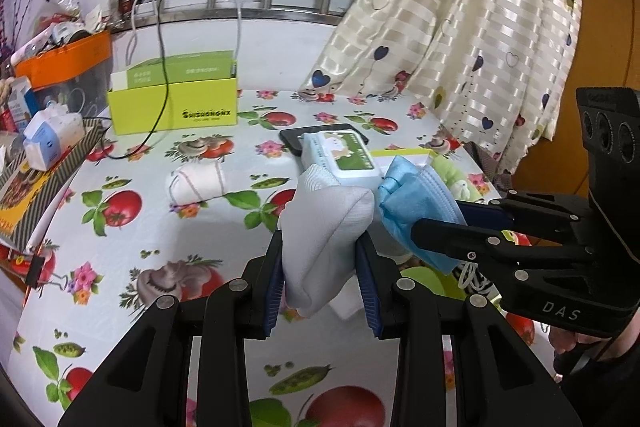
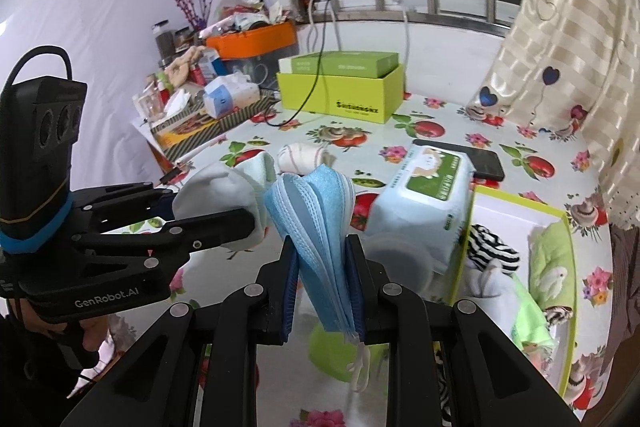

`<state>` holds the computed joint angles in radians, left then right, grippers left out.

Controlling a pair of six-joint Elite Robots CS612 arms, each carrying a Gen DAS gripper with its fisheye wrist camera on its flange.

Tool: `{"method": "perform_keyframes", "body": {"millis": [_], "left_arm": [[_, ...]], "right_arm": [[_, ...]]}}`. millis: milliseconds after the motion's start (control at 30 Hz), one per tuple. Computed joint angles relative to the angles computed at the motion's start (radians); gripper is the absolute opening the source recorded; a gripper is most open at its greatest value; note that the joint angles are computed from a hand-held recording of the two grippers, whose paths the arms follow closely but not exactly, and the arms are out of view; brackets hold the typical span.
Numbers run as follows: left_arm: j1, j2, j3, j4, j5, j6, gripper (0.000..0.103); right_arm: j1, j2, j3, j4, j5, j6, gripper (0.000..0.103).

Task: Organize soft objects
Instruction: 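Carry the white cloth and blue face mask over the white tray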

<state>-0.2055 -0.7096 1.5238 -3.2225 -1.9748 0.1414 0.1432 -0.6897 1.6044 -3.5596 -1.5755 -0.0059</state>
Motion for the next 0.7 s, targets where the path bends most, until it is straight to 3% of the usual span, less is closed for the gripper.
{"method": "perform_keyframes", "body": {"millis": [700], "left_arm": [[-0.046, -0.001, -0.022, 0.046, -0.026, 0.054, 0.035]], "right_arm": [[-0.051, -0.031, 0.098, -0.110, -0.048, 0.080, 0.022]]}}
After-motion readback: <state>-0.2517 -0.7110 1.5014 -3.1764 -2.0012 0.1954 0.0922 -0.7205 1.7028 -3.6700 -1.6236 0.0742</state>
